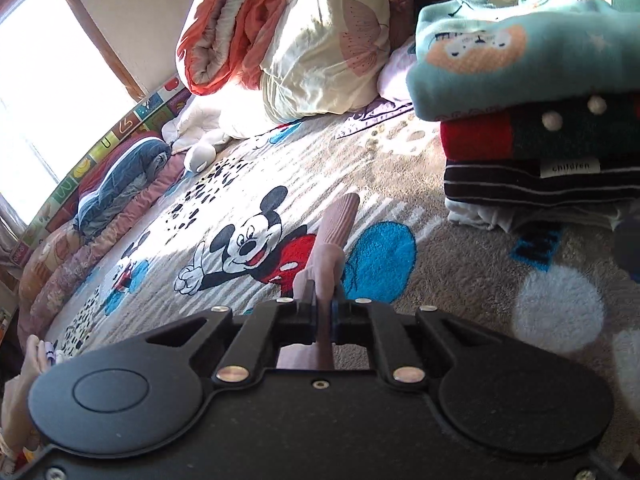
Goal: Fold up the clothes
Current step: 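Lift the sleeve with the left gripper and carry it across the body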
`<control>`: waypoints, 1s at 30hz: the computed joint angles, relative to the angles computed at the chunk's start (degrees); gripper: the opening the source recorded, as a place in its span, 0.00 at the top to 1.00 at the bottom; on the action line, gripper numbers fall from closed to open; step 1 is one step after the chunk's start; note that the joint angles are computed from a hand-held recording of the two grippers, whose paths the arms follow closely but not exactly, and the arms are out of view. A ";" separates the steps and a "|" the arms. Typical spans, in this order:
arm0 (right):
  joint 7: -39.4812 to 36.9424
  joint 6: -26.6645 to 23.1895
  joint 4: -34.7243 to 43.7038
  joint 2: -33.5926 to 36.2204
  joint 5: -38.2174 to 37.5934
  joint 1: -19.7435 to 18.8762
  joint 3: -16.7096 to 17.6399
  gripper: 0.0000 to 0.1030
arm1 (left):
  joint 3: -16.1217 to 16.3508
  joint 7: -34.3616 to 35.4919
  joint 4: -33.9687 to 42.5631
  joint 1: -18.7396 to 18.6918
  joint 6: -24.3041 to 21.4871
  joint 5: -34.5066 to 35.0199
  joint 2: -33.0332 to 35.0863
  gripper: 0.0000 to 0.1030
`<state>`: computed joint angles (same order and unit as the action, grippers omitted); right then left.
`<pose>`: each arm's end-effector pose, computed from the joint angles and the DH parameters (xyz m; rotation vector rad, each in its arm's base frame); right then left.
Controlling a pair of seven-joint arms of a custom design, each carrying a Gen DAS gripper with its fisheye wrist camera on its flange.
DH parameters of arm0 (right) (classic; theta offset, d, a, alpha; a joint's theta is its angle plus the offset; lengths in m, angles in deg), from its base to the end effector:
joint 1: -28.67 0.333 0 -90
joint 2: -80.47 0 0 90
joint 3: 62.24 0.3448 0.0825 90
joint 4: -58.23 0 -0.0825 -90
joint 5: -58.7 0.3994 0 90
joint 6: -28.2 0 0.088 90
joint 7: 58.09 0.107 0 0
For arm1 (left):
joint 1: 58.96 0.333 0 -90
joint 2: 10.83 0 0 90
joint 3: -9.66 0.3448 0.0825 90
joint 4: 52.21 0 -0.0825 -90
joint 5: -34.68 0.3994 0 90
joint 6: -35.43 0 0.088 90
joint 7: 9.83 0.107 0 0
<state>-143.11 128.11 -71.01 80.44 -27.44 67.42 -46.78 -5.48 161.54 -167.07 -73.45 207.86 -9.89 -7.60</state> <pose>0.3780 0.3704 0.4181 -0.0471 1.8023 -0.8123 0.5668 -0.2594 0.5483 -0.4189 2.2672 -0.9126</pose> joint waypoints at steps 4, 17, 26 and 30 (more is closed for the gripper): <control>-8.14 6.59 3.04 1.68 -6.65 -0.56 -0.80 0.28 | 2.18 -5.02 3.42 2.11 -10.71 -1.44 -1.96 0.94; -49.27 31.28 29.73 18.70 -1.14 1.97 -5.32 0.27 | 6.37 -10.69 12.40 8.39 -22.96 -7.00 -1.56 0.95; -63.41 31.56 37.08 23.80 7.79 7.03 -9.61 0.27 | 7.84 -12.62 18.64 14.19 -28.93 -9.65 1.98 0.95; -67.70 31.15 38.61 25.02 9.88 8.57 -11.17 0.27 | 8.07 -12.39 20.89 16.54 -31.10 -11.24 3.58 0.95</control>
